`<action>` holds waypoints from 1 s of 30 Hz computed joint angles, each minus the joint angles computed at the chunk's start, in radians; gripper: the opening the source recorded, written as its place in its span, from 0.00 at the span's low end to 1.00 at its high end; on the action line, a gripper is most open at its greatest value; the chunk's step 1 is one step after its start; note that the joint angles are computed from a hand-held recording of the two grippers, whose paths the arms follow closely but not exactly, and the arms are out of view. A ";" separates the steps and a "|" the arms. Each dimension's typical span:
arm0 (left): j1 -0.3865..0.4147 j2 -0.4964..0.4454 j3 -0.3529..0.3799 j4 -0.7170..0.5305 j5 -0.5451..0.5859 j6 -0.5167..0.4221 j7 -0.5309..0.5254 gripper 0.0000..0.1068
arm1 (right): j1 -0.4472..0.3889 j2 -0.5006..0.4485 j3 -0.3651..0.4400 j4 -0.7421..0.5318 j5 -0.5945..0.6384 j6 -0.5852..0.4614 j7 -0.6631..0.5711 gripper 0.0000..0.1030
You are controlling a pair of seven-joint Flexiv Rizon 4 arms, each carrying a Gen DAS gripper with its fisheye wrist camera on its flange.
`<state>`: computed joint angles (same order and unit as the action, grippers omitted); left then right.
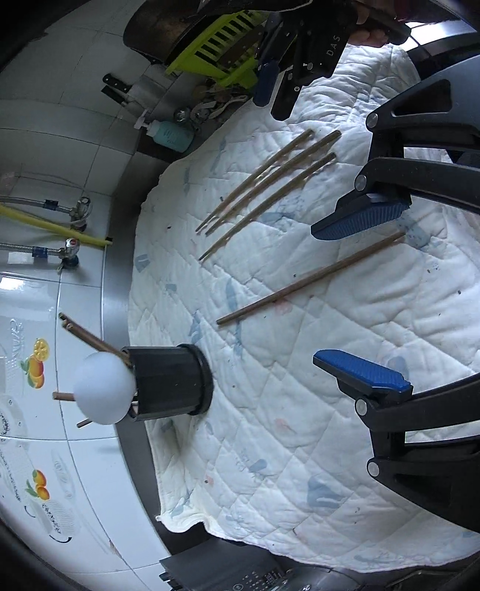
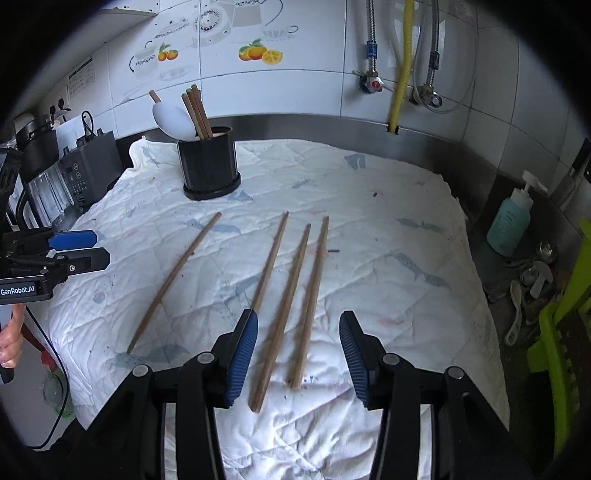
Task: Organize utensils
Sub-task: 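Move both tools over the remaining chopsticks on the cloth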
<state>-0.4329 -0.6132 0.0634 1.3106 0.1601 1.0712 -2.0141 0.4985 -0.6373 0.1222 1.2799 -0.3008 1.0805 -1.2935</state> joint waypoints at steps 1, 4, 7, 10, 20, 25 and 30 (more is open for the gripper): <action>0.002 -0.002 -0.010 0.010 -0.006 0.004 0.005 0.56 | 0.001 0.007 -0.002 0.017 0.002 0.006 0.009 0.49; 0.002 -0.012 -0.034 0.029 -0.025 0.002 0.028 0.51 | -0.009 0.022 0.008 0.061 0.024 0.031 0.029 0.48; -0.002 -0.019 -0.040 0.039 -0.040 0.004 0.037 0.45 | -0.014 0.023 0.017 0.080 0.037 0.033 0.042 0.43; -0.009 -0.028 -0.036 0.041 -0.049 0.011 0.027 0.43 | -0.012 0.014 0.014 0.080 0.036 0.025 0.051 0.39; -0.012 -0.061 -0.030 0.020 -0.081 0.015 0.004 0.41 | -0.007 -0.025 0.011 0.052 0.036 0.028 0.068 0.32; -0.015 -0.082 -0.023 -0.003 -0.086 0.015 -0.014 0.30 | -0.008 -0.048 0.012 0.019 0.036 0.027 0.068 0.31; -0.022 -0.111 -0.012 -0.043 -0.085 -0.004 -0.041 0.25 | -0.009 -0.066 0.005 -0.005 0.039 0.018 0.082 0.24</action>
<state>-0.4554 -0.7247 0.0513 1.2676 0.0755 1.0668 -2.0548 0.4893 -0.7032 0.1270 1.2745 -0.2622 1.0988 -1.2114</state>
